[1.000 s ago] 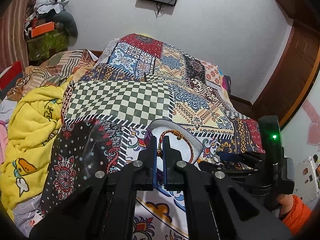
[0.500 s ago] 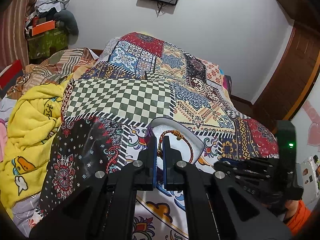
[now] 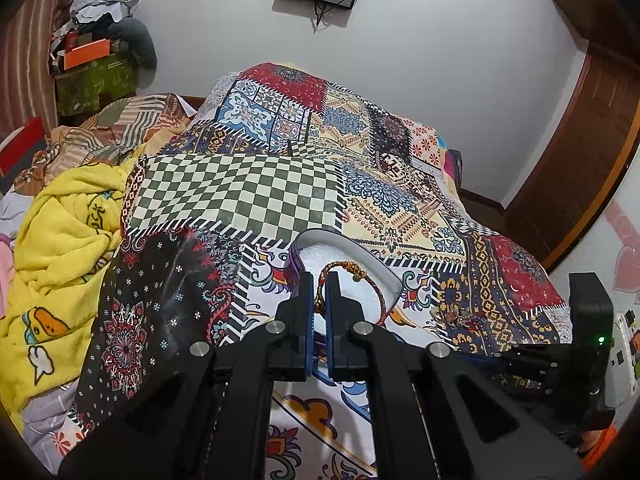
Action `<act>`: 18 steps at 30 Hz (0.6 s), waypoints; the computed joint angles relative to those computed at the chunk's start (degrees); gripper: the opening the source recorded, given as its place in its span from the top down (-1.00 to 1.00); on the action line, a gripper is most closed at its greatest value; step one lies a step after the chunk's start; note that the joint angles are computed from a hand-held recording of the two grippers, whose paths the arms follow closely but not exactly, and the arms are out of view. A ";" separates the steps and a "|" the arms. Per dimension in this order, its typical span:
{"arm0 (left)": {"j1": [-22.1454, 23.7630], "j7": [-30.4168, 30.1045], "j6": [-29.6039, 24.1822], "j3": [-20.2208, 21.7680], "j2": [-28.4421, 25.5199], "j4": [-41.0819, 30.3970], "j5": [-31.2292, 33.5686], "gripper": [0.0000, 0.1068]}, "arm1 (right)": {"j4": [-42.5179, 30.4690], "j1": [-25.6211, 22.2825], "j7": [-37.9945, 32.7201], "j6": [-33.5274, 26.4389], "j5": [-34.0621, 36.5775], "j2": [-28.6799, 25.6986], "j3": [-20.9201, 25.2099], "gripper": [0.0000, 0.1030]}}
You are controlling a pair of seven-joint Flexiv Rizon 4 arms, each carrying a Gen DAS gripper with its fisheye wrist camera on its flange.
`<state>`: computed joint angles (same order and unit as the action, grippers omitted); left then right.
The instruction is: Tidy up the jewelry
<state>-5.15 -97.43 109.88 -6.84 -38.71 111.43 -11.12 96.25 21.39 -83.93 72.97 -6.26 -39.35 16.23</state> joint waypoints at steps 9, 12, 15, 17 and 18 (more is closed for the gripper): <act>0.27 -0.13 0.17 -0.38 0.08 0.24 0.40 0.94 | 2.99 -0.26 1.81 1.05 -0.26 2.04 -1.40 0.22; -0.05 0.05 -0.28 -0.11 -0.01 -0.02 0.30 0.94 | 3.08 -1.16 1.32 0.90 -0.07 2.13 -0.53 0.22; -0.29 0.19 -0.80 0.00 -0.22 -0.38 0.10 0.94 | 2.79 -1.80 0.20 0.95 0.57 1.92 0.58 0.22; -0.01 0.27 -1.01 -0.30 -0.27 -0.50 0.22 0.94 | 2.90 -1.02 0.63 1.30 0.25 1.83 -0.09 0.33; 0.08 0.34 -1.07 -0.39 -0.24 -0.50 0.30 0.94 | 2.73 -1.04 0.67 1.13 0.32 1.69 0.02 0.39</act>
<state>-5.07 -97.10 108.81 -7.23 -38.94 110.93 -10.81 98.99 20.35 -83.25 74.10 -5.94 -37.66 16.25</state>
